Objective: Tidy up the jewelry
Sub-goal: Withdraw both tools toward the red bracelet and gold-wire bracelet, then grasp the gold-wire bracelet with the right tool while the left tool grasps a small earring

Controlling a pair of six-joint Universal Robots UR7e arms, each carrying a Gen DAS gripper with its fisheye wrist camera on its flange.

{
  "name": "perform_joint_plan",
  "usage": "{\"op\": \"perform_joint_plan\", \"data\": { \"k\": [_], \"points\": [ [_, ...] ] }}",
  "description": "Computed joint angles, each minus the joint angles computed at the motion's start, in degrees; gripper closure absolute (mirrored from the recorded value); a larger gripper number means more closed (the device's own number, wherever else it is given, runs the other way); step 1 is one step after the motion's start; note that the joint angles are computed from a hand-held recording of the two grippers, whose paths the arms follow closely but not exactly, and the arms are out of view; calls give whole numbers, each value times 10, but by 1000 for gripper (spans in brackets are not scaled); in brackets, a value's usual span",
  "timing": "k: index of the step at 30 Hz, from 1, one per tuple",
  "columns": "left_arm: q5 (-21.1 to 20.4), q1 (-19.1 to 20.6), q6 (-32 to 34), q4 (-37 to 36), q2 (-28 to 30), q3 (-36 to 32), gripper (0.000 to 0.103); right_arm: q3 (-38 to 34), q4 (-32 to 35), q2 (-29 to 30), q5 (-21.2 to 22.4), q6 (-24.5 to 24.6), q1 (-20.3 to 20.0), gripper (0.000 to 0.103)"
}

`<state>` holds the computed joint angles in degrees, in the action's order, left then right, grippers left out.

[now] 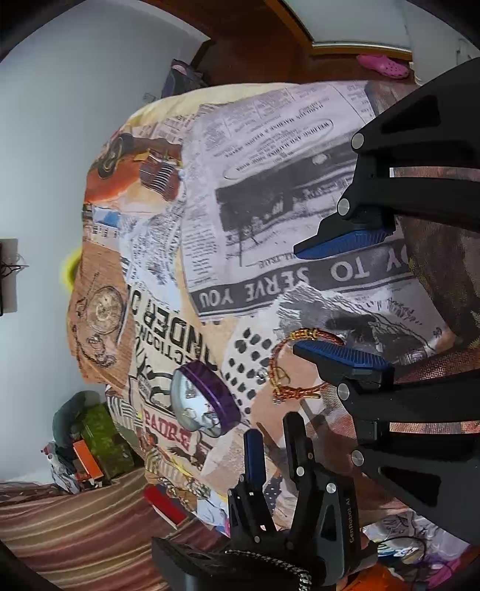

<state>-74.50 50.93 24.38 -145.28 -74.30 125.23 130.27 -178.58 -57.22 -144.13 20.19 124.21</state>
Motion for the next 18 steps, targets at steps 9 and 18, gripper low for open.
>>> {"op": "perform_joint_plan", "data": {
  "k": [9,18],
  "points": [
    [-16,1,11,-3,27,-7,87,14,-33,10,26,-10,-18,61],
    [-29,8,10,-18,27,-5,94,27,-50,9,32,-8,-34,61]
  ]
}}
